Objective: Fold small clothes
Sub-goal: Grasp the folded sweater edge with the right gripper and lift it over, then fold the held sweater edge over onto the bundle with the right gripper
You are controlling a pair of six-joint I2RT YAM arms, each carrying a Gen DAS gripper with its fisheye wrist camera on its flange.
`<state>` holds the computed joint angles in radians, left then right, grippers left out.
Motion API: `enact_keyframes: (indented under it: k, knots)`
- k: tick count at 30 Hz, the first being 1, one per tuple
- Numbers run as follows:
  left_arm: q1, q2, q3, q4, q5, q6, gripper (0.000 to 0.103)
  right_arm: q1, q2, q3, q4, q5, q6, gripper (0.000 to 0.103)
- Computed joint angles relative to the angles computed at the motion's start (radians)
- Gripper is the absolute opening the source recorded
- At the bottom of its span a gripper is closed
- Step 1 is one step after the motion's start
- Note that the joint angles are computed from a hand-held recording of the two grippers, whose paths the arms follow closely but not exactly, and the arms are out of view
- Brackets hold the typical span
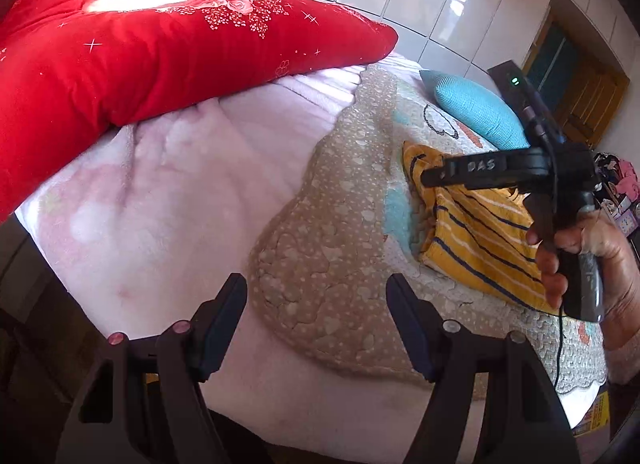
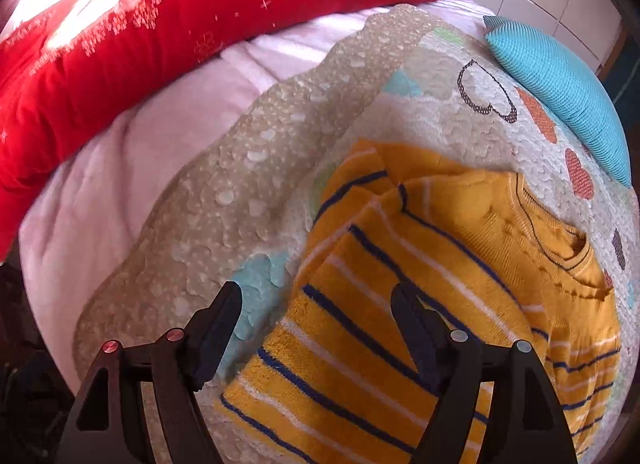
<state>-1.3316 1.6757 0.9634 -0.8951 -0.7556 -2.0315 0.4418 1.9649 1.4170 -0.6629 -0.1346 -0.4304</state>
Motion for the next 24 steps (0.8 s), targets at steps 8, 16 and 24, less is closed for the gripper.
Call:
enact_keyframes:
  k: [8, 16, 24]
  knots:
    - [-0.006, 0.049, 0.039, 0.007, 0.007, 0.011, 0.071, 0.086, -0.046, -0.276, 0.38, 0.284, 0.033, 0.041]
    - [-0.029, 0.088, 0.189, -0.15, -0.052, -0.021, 0.071, -0.149, -0.13, -0.135, 0.151, -0.113, 0.072, 0.018]
    - [0.023, 0.214, 0.411, -0.131, -0.034, 0.233, 0.072, -0.656, 0.009, 0.249, -0.136, -0.508, 0.029, 0.016]
